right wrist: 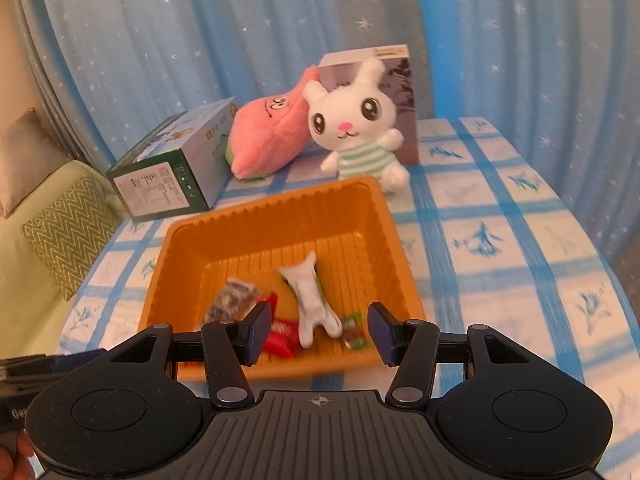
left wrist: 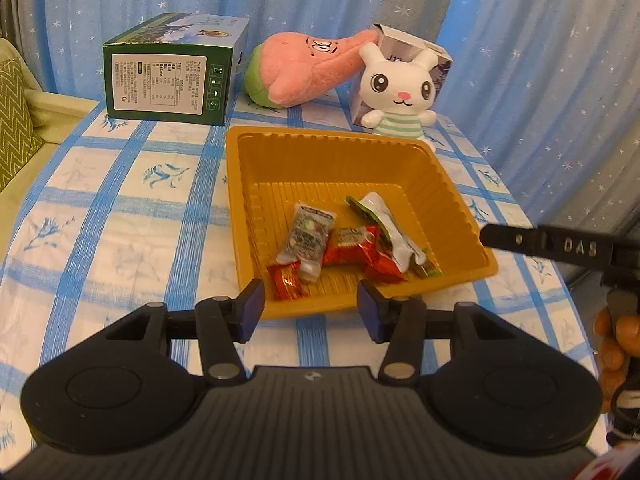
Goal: Organize snacks
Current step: 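Open both tools to release the snacks into the tray, then move both tools back toward the remaining candies on the table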
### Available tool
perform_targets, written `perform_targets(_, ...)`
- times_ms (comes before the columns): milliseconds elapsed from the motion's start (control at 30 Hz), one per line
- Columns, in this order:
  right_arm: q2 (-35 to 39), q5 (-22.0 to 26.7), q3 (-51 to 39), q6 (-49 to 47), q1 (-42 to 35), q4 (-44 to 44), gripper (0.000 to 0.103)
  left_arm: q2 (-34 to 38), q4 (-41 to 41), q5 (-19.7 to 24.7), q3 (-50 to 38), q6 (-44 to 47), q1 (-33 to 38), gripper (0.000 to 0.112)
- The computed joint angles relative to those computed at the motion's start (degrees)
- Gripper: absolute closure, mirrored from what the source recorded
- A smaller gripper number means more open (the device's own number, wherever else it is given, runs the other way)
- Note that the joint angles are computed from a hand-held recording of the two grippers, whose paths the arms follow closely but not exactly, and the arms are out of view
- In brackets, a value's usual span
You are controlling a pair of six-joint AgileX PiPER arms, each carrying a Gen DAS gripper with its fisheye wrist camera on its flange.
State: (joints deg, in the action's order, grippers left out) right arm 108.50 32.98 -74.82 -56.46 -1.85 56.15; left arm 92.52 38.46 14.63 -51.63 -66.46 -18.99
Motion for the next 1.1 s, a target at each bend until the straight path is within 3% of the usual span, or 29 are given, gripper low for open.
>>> perform_targets(233,-8.4,0.6,11.3,-5.1,-3.6,1.1,0.049,-6.9,9.6,5.0,5.0,-14.9,-7.1,0.051)
perform_targets(400,-14.1,3.8,18.4,-7.5,-8.1,2.9,0.049,-11.1,14.7,9.9,8.1,-24.0,-13.6,0.045)
perform_targets(567,-20.2,7.3,26.0,-11.1,-13.8,5.9,0.049,-14.2,17.4,14.6,10.8,-31.0,-20.2,0.040)
perform_targets(800,-27.4,8.7,35.6,-16.8,-21.1,7.0,0.049,-17.2,20.6,21.6,14.8,-41.5,-30.8,0.031)
perform_targets(1100,-33.4,12.3,45.8,-23.3,-30.5,7.5,0.049,-17.6,20.9,27.6,17.8,-49.0,-40.8,0.030)
